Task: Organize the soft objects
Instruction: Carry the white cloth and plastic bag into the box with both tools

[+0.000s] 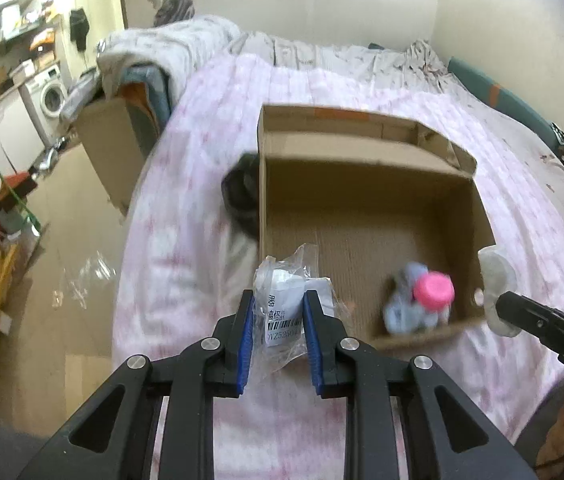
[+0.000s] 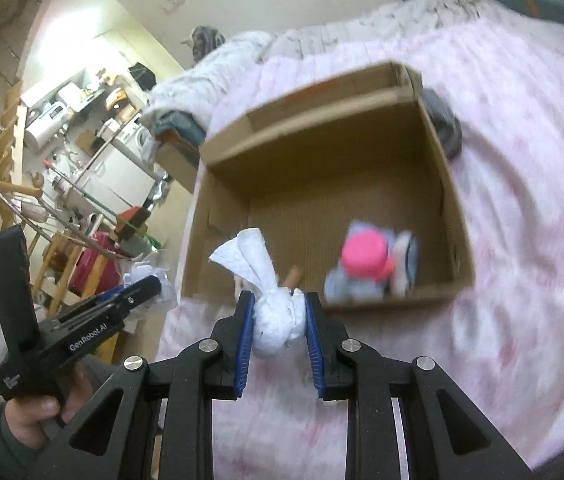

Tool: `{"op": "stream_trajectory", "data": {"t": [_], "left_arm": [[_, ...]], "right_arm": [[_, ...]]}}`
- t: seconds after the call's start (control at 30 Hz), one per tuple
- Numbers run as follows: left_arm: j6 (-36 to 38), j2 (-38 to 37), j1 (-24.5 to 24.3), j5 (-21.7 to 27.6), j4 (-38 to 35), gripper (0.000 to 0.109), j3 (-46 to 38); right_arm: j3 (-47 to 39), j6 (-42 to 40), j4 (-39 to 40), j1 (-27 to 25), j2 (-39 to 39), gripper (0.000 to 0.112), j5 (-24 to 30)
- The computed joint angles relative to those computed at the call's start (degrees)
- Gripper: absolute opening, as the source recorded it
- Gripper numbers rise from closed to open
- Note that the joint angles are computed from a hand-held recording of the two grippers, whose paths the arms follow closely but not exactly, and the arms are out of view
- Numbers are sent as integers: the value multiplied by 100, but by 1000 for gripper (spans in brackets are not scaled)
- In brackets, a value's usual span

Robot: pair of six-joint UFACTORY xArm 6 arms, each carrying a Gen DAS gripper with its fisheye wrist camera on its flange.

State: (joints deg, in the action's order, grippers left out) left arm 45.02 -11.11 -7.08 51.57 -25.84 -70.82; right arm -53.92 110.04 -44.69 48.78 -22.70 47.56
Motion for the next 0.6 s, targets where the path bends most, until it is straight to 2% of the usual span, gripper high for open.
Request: {"op": "stream_trajectory", "data": {"t": [0.27, 0.43, 0.6], "left_arm": [[-305, 684, -349, -307, -98, 21, -517], [-230, 760, -439, -675, -60, 21, -180], [29, 771, -430, -583, -213, 21, -81]], "right_arm": [[-118, -903, 208, -798, 228, 26, -305], [249, -702, 341, -1009, 261, 26, -741], [372, -480, 362, -1018, 260, 27, -807]]}}
